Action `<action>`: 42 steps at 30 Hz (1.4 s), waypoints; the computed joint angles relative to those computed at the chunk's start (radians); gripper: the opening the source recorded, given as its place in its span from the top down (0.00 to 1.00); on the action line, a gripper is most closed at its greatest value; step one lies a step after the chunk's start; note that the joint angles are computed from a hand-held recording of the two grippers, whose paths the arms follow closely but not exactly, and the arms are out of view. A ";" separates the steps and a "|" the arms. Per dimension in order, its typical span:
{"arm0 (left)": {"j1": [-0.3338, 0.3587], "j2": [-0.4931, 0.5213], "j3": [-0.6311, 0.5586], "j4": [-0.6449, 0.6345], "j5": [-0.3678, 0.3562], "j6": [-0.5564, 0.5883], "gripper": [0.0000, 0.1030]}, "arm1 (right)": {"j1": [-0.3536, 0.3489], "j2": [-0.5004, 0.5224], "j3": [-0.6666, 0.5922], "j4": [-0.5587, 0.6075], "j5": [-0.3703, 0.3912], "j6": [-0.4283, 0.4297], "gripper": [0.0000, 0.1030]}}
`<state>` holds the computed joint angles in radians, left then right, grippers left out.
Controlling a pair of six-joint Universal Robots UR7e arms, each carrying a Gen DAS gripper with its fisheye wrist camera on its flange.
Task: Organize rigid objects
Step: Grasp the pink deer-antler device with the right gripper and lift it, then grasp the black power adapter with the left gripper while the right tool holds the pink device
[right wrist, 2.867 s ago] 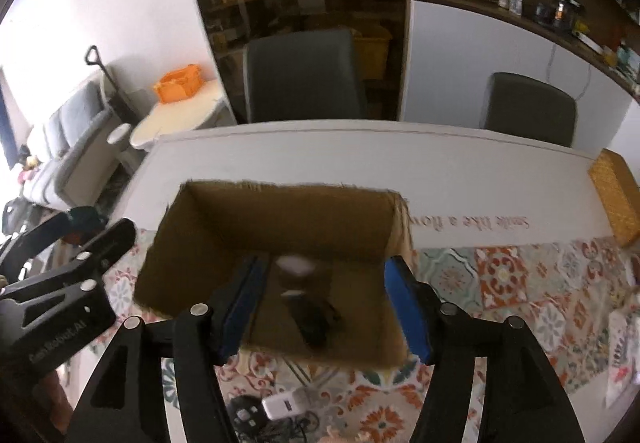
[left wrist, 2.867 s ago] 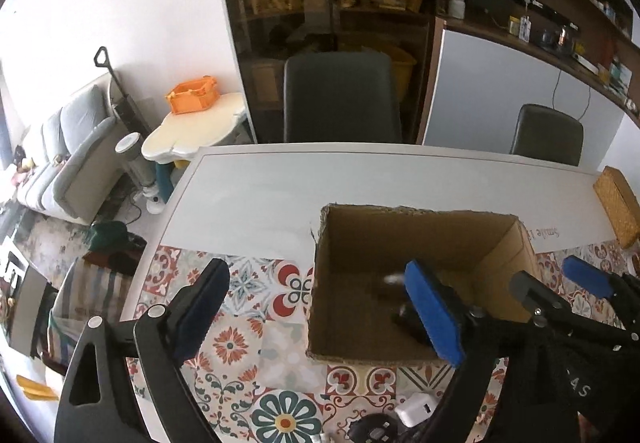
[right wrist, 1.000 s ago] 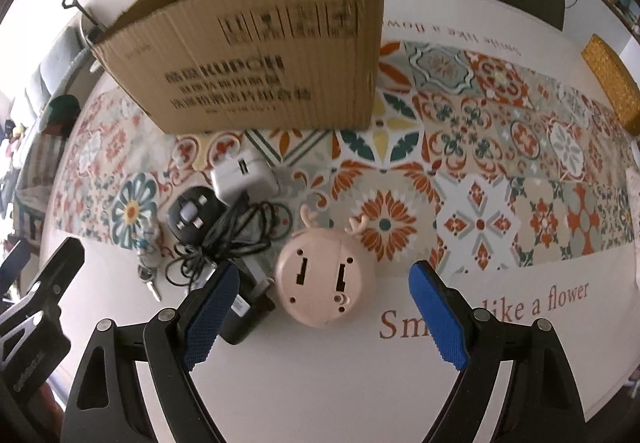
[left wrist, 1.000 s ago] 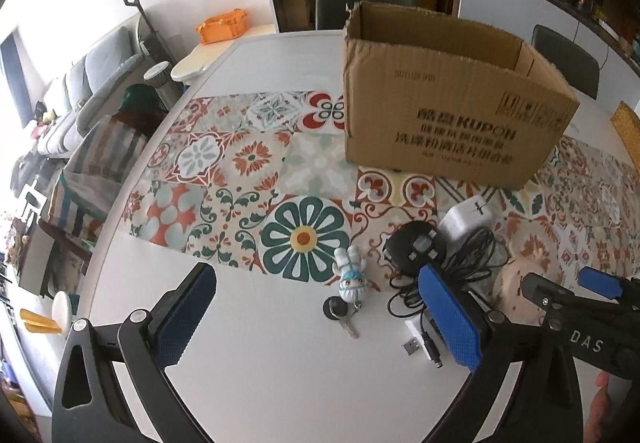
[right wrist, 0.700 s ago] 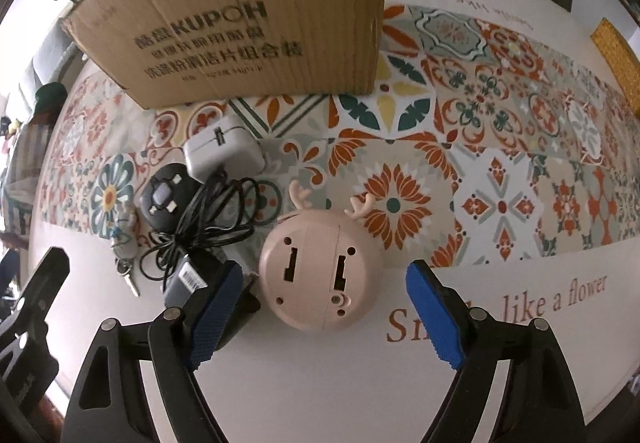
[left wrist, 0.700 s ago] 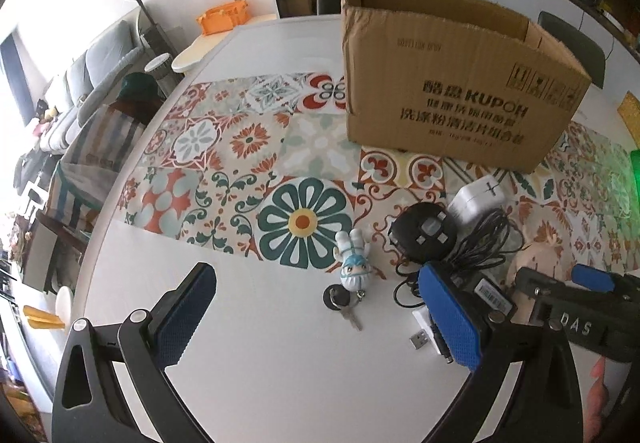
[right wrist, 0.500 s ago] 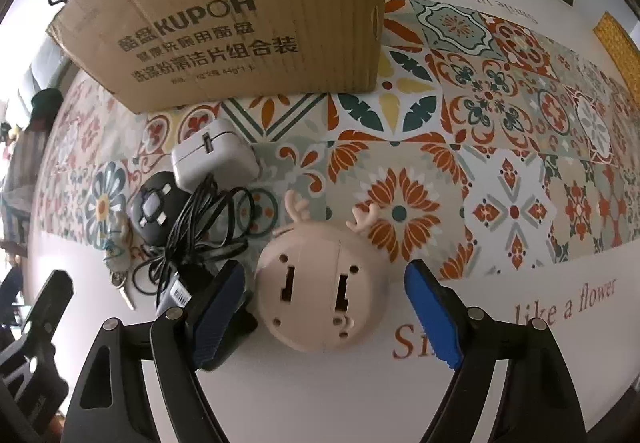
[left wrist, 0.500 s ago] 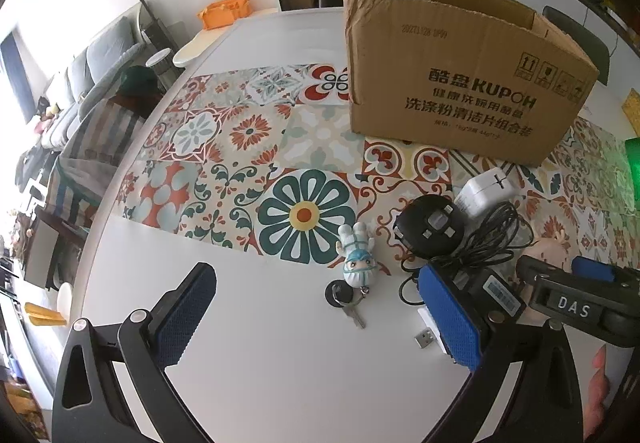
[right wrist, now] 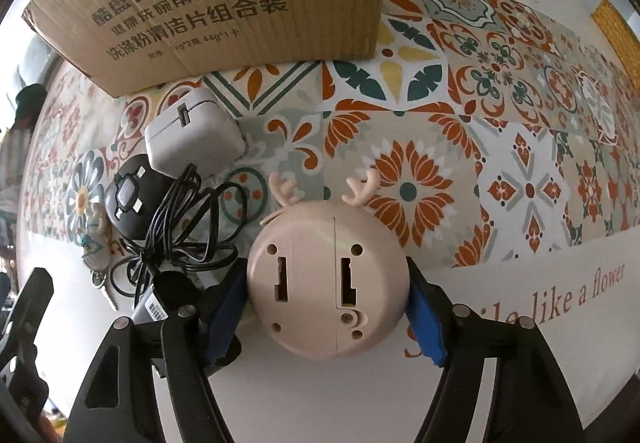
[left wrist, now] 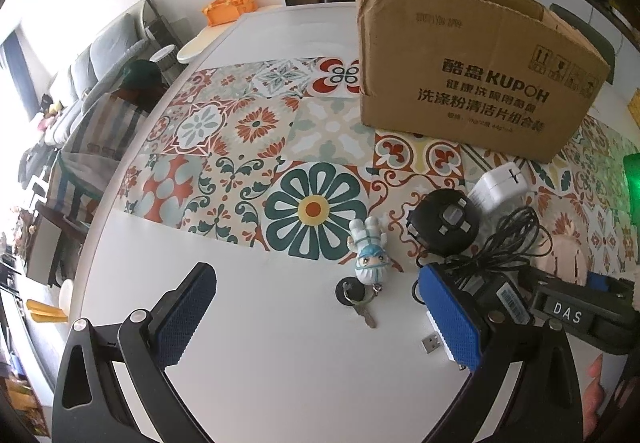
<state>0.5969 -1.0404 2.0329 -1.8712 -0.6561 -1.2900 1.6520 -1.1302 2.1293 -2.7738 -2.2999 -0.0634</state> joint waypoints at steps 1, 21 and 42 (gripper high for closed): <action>-0.002 0.000 0.003 -0.004 0.000 0.004 0.00 | 0.001 0.004 0.003 -0.015 -0.002 -0.004 0.30; -0.084 0.038 0.104 -0.472 -0.046 0.539 0.00 | 0.001 -0.282 0.217 -0.146 0.021 0.002 0.30; -0.035 0.164 0.182 -0.958 -0.212 1.017 0.26 | -0.022 -0.347 0.307 -0.121 0.015 0.172 0.30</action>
